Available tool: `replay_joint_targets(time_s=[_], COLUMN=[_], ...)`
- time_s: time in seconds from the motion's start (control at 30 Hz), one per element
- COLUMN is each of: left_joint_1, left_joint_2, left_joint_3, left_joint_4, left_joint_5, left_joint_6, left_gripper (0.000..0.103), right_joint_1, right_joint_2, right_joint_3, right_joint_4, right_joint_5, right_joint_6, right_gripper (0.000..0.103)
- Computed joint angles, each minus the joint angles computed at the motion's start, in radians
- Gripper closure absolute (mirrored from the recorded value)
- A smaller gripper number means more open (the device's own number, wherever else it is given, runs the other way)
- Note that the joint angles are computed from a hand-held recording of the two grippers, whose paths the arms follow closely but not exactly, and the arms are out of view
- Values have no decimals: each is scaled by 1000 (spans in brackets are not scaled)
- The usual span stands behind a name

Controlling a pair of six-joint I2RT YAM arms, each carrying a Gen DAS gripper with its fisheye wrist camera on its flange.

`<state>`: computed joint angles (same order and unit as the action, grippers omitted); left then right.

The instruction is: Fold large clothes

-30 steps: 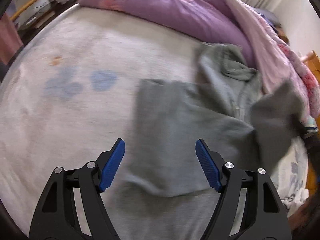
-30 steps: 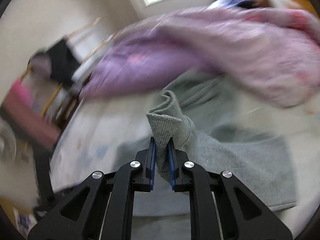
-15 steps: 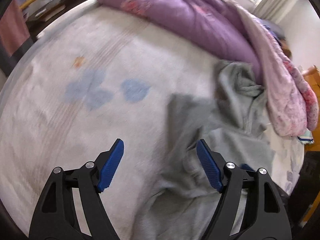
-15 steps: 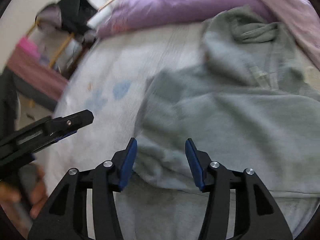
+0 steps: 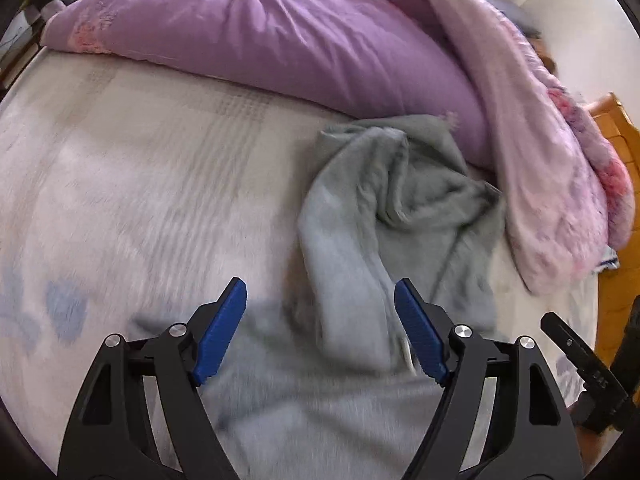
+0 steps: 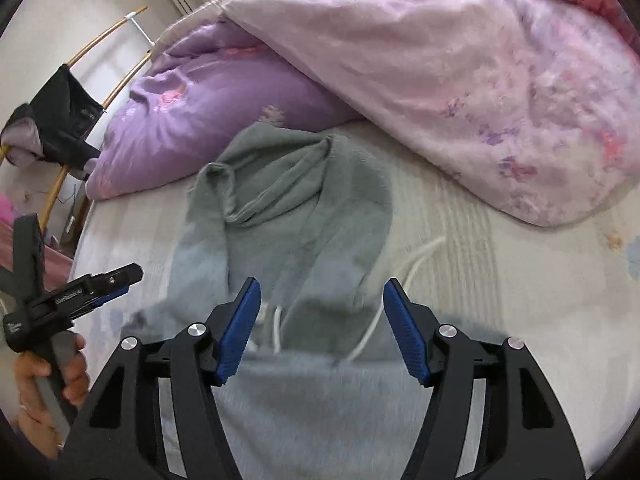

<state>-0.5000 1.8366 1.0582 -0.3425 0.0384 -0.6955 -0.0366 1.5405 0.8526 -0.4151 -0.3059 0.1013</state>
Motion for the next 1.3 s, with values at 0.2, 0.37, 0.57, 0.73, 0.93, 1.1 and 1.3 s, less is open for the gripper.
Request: replay_joint_targets(time_s=[0.2, 0.37, 0.57, 0.73, 0.93, 1.1, 1.3], left_joint_1=[64, 50, 6, 11, -56, -97, 47], left_joint_2=[234, 363, 348, 127, -335, -423, -572], left_joint_3=[155, 215, 151, -53, -364, -443, -551], left_joint_4=[56, 109, 250, 405, 336, 48, 87], left_joint_5=[-17, -38, -62, -1, 32, 162, 244], left_joint_6=[53, 145, 229, 242, 336, 282, 151], left_gripper=[26, 26, 93, 95, 95, 85, 36], right_joint_1=[35, 13, 10, -40, -120, -209, -235], right_joint_2=[257, 387, 374, 240, -188, -286, -334], right_joint_3=[26, -7, -65, -137, -231, -244, -222], right_joint_4=[213, 415, 544, 564, 169, -263, -169], right_joint_5=[76, -25, -41, -137, -228, -237, -181], right_joint_6=[-41, 4, 11, 69, -48, -160, -114], right_gripper=[41, 38, 69, 94, 94, 76, 40])
